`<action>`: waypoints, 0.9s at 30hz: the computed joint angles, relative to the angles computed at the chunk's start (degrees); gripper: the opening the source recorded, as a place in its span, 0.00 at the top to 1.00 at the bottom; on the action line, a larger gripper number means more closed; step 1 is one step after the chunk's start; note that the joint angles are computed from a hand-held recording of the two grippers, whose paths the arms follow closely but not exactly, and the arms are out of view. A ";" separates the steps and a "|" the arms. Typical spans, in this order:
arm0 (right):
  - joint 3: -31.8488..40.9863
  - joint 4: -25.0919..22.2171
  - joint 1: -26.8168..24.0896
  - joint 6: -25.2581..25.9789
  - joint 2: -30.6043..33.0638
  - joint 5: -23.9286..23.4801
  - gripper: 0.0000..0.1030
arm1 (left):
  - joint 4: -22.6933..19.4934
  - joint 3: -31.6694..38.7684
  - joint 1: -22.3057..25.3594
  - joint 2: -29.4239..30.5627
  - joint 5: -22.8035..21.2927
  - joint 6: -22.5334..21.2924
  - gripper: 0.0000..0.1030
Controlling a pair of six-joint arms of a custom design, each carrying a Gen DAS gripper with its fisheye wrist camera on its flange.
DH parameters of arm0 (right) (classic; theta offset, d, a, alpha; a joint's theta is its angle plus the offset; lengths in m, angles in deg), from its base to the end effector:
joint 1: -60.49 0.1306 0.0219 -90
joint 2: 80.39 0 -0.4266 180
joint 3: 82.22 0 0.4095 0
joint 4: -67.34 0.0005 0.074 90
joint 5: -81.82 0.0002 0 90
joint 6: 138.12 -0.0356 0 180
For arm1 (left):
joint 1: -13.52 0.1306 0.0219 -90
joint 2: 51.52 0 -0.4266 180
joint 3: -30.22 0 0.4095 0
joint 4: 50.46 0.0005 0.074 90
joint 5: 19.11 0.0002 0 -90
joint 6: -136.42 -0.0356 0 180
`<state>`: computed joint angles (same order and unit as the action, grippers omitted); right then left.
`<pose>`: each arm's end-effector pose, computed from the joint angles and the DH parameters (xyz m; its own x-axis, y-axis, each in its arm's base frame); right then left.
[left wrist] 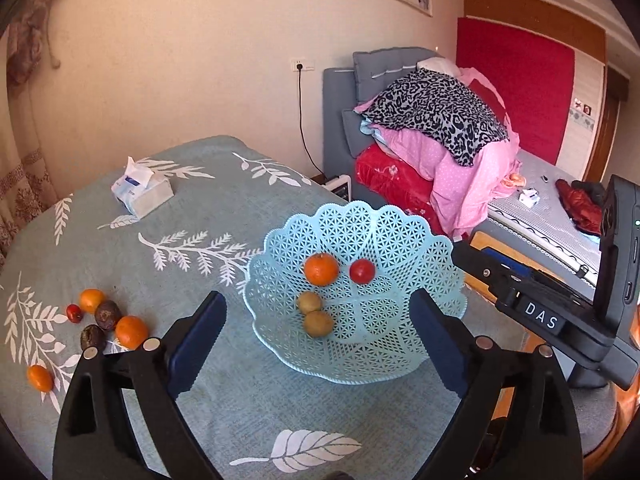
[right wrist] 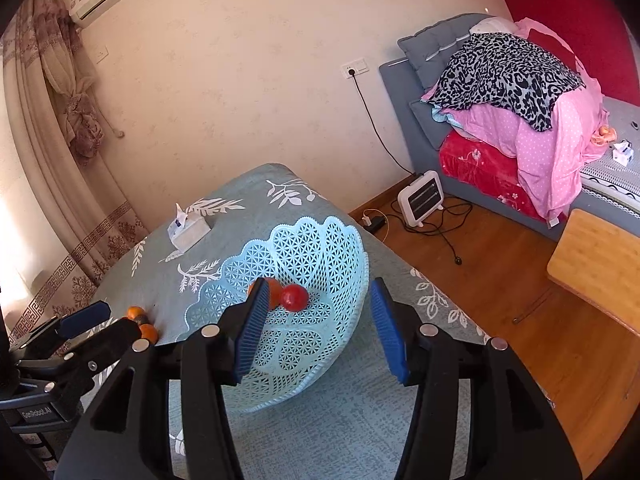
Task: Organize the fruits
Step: 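Carry the tomato into the blue basket and open the left tool, then move both open tools back toward the remaining fruits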
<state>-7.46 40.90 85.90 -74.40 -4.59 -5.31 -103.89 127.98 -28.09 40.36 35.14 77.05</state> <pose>0.3838 0.1798 0.4860 -0.5457 0.2303 -0.8057 -0.1637 0.9136 0.3721 0.3967 -0.3252 0.5229 -0.5991 -0.0210 -0.8004 -0.0710 0.9971 0.0271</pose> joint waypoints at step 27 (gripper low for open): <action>0.49 -0.71 2.52 1.98 1.39 2.52 0.38 | -11.84 -6.31 5.91 -11.56 -8.34 14.41 0.07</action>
